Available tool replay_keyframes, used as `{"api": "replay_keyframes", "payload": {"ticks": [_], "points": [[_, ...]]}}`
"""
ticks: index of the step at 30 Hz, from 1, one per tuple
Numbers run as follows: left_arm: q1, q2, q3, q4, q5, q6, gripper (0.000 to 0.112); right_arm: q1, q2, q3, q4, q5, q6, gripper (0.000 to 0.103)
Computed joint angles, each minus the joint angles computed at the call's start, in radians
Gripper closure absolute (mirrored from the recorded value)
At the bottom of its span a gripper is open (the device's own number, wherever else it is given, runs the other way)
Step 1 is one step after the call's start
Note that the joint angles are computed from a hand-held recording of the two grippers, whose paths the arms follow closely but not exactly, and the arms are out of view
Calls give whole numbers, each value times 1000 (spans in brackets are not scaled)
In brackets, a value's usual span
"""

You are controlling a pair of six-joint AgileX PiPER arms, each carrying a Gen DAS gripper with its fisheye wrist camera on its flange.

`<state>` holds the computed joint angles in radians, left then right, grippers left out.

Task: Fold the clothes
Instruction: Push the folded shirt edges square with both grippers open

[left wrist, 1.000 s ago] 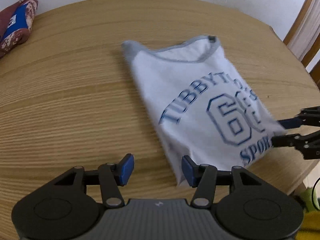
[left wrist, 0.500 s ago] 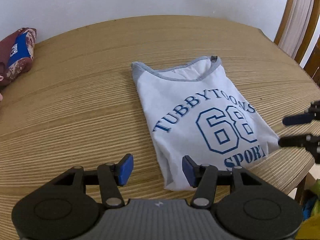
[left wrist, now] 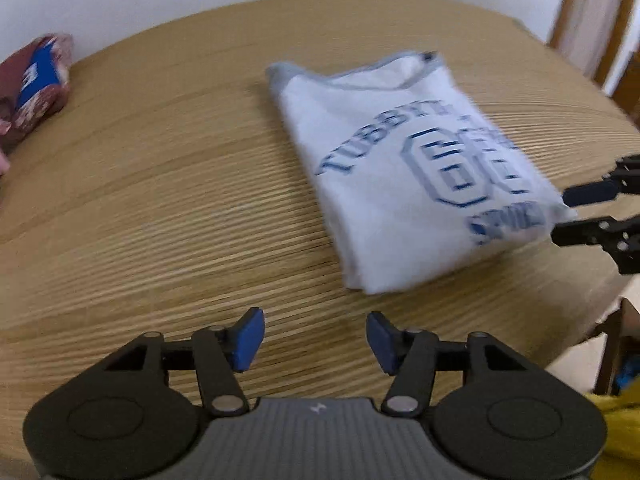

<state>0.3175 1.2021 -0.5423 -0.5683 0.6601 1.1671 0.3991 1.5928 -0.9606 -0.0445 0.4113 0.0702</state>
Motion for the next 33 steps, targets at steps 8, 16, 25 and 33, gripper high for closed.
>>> {"api": "replay_keyframes", "payload": {"ticks": [8, 16, 25, 33], "points": [[-216, 44, 27, 4, -148, -100, 54, 78, 49, 40, -306, 0, 323, 49], [-366, 170, -72, 149, -275, -407, 69, 35, 47, 86, -285, -126, 471, 50], [-506, 600, -575, 574, -283, -973, 68, -165, 367, -358, -4, -62, 80, 50], [-557, 1008, -1218, 763, -89, -1207, 68, -193, 596, -742, -80, 49, 189, 50]]}}
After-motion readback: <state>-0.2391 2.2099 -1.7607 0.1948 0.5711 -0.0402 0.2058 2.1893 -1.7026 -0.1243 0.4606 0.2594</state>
